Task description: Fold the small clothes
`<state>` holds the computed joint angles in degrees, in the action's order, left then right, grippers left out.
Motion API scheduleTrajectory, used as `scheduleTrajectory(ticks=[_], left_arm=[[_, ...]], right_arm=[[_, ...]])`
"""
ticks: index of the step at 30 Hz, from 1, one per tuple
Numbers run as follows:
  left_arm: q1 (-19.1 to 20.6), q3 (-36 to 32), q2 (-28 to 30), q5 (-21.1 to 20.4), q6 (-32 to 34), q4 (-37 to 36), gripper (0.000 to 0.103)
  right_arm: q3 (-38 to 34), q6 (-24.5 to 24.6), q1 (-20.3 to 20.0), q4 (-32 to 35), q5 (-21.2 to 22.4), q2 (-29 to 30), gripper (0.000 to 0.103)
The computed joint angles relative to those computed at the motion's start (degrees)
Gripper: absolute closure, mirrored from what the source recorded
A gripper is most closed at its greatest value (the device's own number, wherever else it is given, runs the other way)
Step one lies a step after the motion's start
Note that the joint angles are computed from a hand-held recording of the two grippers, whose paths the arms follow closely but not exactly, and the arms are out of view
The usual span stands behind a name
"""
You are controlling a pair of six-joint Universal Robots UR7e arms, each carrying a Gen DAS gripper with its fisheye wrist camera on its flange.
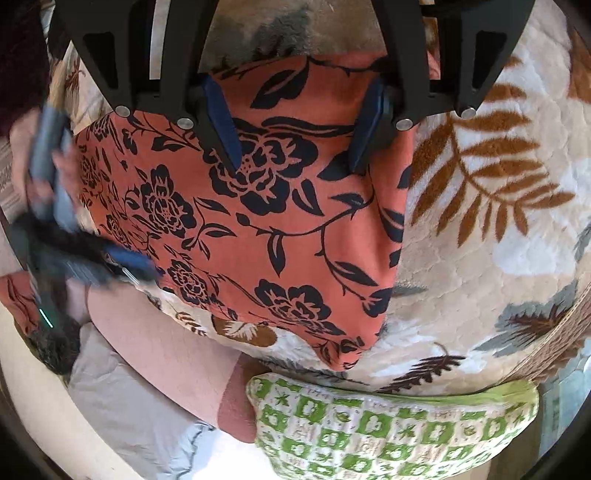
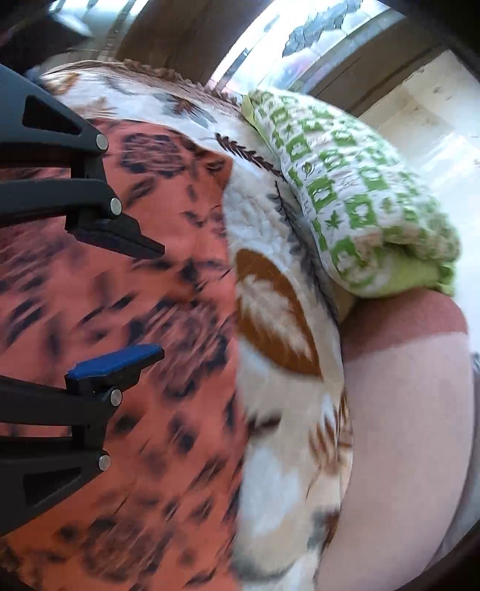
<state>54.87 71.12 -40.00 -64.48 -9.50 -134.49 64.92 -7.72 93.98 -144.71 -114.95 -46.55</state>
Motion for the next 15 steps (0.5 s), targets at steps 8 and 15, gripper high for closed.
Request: scheduleTrajectory(ticks=[8, 15], left_arm=[[-2.68, 3.25, -2.79, 6.25, -2.53, 5.12, 0.042], [-2.74, 8.5, -8.59, -1.16, -16.27, 7.28, 0.038]], right_arm=[[29.22, 1.67, -8.52, -7.33, 0.48, -24.59, 0.048], [42.7, 9.3, -13.07, -14.35, 16.08, -37.69, 0.037]])
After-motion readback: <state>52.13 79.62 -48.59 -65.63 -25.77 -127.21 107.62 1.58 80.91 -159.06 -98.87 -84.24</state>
